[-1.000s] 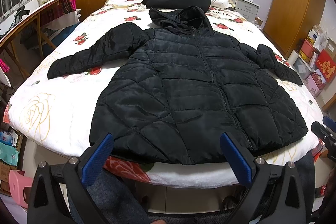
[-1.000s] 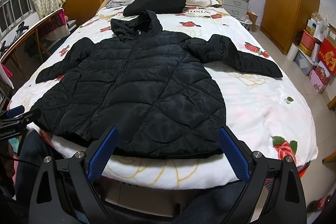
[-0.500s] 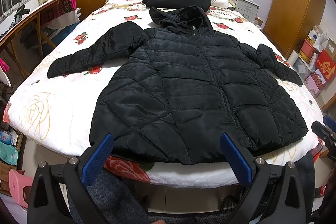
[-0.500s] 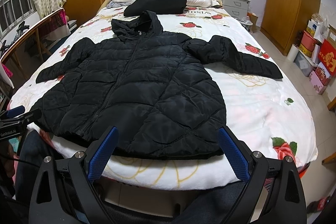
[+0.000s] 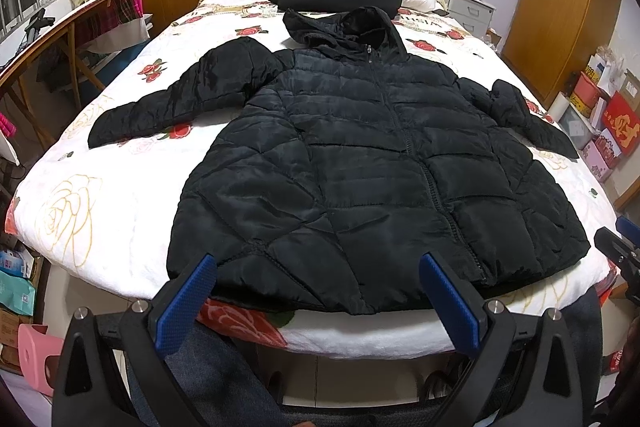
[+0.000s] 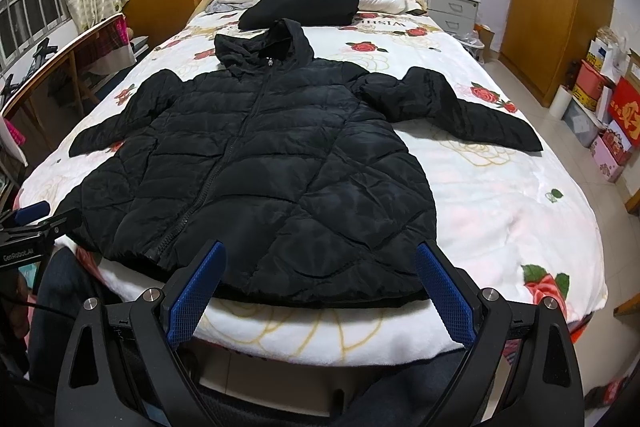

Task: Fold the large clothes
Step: 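Grasp the sleeve cuff nearest the left tool and lift it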

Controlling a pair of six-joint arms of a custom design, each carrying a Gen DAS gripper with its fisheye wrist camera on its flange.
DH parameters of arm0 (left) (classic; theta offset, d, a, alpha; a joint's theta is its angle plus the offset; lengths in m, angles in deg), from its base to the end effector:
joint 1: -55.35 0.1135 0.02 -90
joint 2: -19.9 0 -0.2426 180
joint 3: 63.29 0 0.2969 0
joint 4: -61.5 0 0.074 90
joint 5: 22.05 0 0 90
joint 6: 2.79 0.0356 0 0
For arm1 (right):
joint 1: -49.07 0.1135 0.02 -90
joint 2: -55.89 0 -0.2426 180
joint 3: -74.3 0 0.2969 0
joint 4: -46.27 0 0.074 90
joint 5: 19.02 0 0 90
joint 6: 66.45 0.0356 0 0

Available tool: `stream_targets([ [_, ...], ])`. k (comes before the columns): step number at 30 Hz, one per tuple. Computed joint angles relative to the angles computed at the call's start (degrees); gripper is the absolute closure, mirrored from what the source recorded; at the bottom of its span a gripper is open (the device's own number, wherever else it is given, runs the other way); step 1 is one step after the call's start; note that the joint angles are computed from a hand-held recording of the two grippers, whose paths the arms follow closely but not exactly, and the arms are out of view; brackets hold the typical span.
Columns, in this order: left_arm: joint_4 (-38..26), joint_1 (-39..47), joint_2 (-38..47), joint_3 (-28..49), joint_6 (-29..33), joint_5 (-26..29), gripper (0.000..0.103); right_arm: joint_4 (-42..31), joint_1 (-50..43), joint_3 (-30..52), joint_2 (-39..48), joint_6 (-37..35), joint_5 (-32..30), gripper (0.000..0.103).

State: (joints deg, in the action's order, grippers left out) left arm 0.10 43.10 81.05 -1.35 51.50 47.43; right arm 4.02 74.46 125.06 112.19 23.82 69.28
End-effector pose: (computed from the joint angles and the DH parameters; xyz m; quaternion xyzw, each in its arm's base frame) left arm 0.2494 -0.0414 0.2366 -0.2377 0.9228 0.0560 0.2981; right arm 0.2295 0.1101 0.2055 -0.2081 0.9093 0.0934 0.3480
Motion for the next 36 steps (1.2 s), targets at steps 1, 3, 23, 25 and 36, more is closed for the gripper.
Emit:
stream_targets([
  [1, -0.02, 0.46, 0.42, 0.41, 0.36, 0.28, 0.001, 0.1, -0.08, 0.18, 0.25, -0.2, -0.16, 0.007],
  [3, -0.02, 0.96, 0.8, 0.67, 0.74, 0.55, 0.001, 0.48, -0.39, 0.51, 0.84, -0.31, -1.06, 0.007],
  [23, 8.61, 19.18, 6.38, 0.45, 11.75, 6.43, 0.001, 5.18, 3.79, 13.14, 20.9, -2.5, 0.6, 0.007],
  [25, 10.27, 22.61, 7.46, 0.67, 13.08, 8.34, 0.001, 6.18, 4.68, 15.41, 23.72, -2.94, 1.13, 0.007],
  [36, 17.53, 37.78, 18.65, 5.89, 19.42, 12.69, 0.007, 8.46, 8.97, 28.23, 38.34, -3.46, 2.59, 0.007],
])
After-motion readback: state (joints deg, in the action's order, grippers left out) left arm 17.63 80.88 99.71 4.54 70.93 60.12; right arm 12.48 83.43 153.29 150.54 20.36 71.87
